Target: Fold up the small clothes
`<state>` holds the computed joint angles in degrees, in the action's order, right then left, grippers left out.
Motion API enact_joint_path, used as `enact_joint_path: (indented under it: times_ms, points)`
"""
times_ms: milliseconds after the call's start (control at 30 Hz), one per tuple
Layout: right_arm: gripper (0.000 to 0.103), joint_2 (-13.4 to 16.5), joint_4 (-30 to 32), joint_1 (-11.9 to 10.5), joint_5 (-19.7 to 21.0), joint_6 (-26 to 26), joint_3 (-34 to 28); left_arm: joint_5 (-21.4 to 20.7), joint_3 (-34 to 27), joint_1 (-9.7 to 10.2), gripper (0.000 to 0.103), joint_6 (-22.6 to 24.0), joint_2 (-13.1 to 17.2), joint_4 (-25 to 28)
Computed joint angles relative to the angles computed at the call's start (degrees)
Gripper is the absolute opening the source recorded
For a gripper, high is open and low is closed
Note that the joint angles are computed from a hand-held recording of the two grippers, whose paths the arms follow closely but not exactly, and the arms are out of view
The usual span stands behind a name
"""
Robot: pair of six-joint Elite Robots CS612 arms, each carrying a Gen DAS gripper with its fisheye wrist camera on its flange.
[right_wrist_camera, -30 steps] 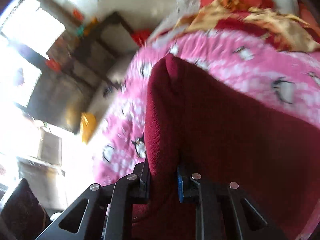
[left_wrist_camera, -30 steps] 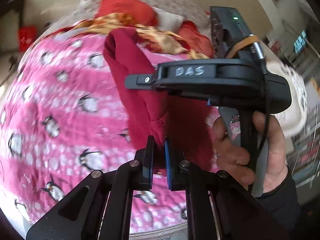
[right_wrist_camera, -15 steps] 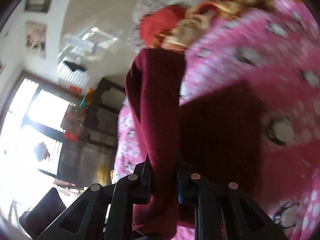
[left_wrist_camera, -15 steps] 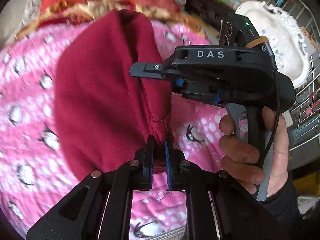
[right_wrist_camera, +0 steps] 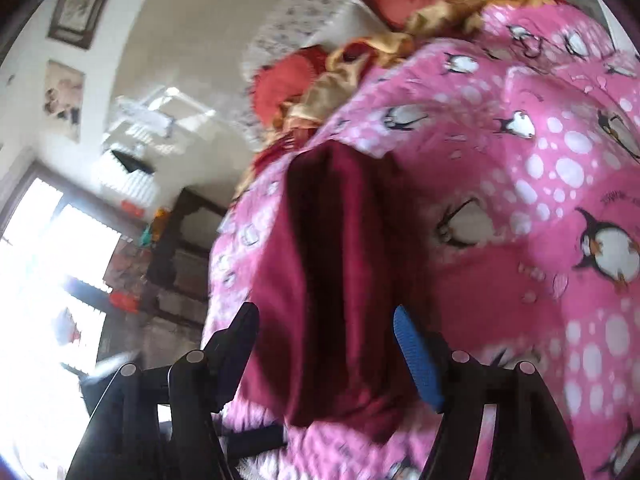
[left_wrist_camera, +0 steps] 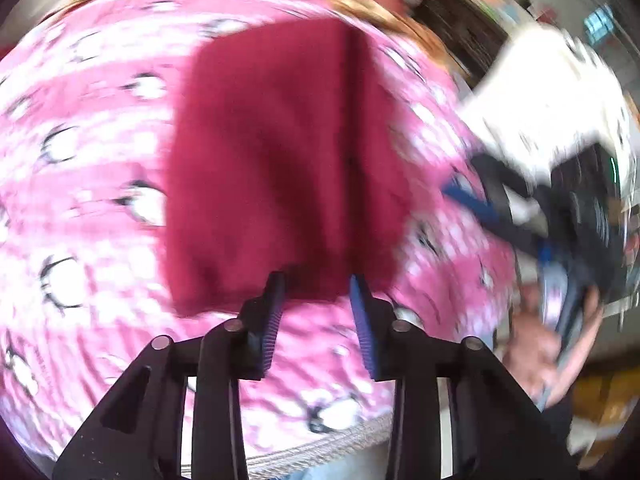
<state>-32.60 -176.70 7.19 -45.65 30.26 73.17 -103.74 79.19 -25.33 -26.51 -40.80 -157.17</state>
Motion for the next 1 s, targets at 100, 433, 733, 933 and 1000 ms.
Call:
enact_joint_path:
  times_ms: [100,433,733,933,1000]
  points:
    - [0.069,-0.5,1.3,0.7,1.1,-1.9,0.5,-3.0,0.9,1.26,0.032,-4.9,-0.3,-1.7]
    - [0.068,7.7,17.0,1.7,4.7,-3.9,-17.0,8.8,-3.3,-3.12,0.043,5.4,1.7,4.5]
    - [0.009,17.0,41.7,2.5,-1.6,-14.0,-41.5,11.8,-5.7,-4.19,0.005,6.5,3.5,6.7]
    - [0.008,10.2,30.8,2.2,-8.8,-17.7,-29.8,2.8,-4.5,-4.98,0.005,12.1,2.7,2.0]
    - [0.008,11.4,34.5,1.9,-12.2,-17.7,-30.7,2.9,-6.6,-5.36,0.005,12.4,4.4,4.9]
